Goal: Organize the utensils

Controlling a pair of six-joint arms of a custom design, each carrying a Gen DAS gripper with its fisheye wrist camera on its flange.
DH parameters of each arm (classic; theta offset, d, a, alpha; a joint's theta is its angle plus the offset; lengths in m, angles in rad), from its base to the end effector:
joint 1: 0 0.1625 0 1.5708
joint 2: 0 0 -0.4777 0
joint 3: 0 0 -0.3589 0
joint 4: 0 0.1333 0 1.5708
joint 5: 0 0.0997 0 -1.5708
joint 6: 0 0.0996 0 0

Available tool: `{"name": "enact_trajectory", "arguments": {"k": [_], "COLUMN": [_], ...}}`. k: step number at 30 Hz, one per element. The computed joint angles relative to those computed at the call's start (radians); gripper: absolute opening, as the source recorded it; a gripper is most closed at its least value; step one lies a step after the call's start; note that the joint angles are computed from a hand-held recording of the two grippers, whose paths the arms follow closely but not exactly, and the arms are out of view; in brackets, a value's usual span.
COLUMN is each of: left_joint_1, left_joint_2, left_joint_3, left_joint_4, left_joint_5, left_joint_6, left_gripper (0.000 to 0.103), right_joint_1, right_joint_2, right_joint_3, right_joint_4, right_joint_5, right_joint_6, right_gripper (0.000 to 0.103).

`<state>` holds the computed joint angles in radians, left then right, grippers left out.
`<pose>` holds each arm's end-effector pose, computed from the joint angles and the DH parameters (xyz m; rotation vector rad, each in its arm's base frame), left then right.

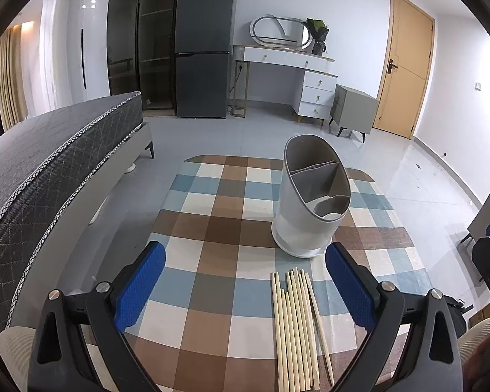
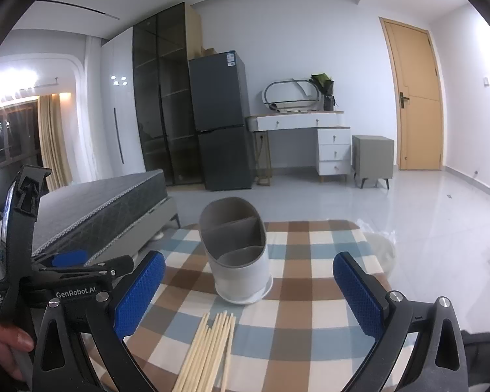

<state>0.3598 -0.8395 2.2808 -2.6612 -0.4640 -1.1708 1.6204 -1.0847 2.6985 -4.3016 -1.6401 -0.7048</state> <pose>-0.3370 -0.3643 0.0860 0.2840 2.1859 -1.1131 0.1431 -0.3341 0.2723 0.8257 -2.2236 1.3766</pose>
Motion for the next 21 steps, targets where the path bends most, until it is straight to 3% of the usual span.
{"name": "enact_trajectory", "arguments": {"k": [21], "left_joint_1": [-0.003], "left_joint_2": [-0.008], "left_joint_3": [0.005], "left_joint_4": [-0.002], "left_joint_5": [-0.006], "left_joint_6": [0.002], "left_gripper": [0.096], "right_joint_1": [-0.014], "right_joint_2": [0.002], "right_joint_3": [0.008], "right_joint_4": [0.0], "right_joint_5": [0.028], "right_joint_6": [-0.009], "right_gripper": [0.103]}}
